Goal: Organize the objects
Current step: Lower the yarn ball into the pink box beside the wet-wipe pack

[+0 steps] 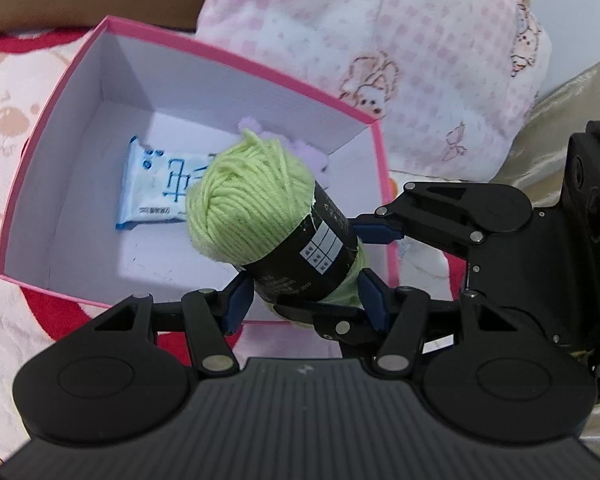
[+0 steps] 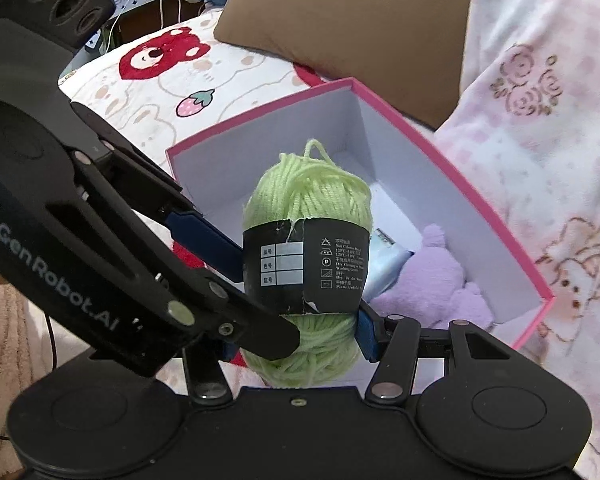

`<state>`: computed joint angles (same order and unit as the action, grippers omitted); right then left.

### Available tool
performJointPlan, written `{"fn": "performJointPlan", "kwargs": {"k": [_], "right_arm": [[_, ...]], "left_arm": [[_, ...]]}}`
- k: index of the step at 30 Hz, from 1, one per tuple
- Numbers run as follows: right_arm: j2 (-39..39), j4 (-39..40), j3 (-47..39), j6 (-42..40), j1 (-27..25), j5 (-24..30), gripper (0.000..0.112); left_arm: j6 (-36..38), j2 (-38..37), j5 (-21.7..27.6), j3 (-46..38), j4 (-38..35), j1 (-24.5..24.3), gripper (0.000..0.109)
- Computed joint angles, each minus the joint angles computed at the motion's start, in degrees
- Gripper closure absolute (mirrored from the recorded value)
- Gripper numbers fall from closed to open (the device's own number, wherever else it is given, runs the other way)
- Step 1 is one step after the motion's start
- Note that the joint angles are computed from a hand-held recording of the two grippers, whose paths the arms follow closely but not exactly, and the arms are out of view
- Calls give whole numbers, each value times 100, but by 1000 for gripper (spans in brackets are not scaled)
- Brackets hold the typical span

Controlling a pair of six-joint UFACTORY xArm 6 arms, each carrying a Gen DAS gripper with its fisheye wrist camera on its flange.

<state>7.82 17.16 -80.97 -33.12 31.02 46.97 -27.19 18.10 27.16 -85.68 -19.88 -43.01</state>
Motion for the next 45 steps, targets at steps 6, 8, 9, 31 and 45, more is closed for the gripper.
{"fn": "performJointPlan", "kwargs": {"k": [6,8,9,31,45], "right_arm": [[555,519,-623,-318,-179,595,53],[760,731,-895,-390,-257,858,53],[866,794,-1032,-418,-284,995,53],[2523,435,-3314,-876,-279,2648,51],[1284,1282,-1505,613,-555,1701,42]], "left_arm": [[-34,82,81,12,-295,112,53],[-96,71,8,68,-276,130,53],[-98,64,2,93,-300,144,53],[-2611,170,-255,350,2903,303,62],[-2376,294,67,167,2974,247,67]]}}
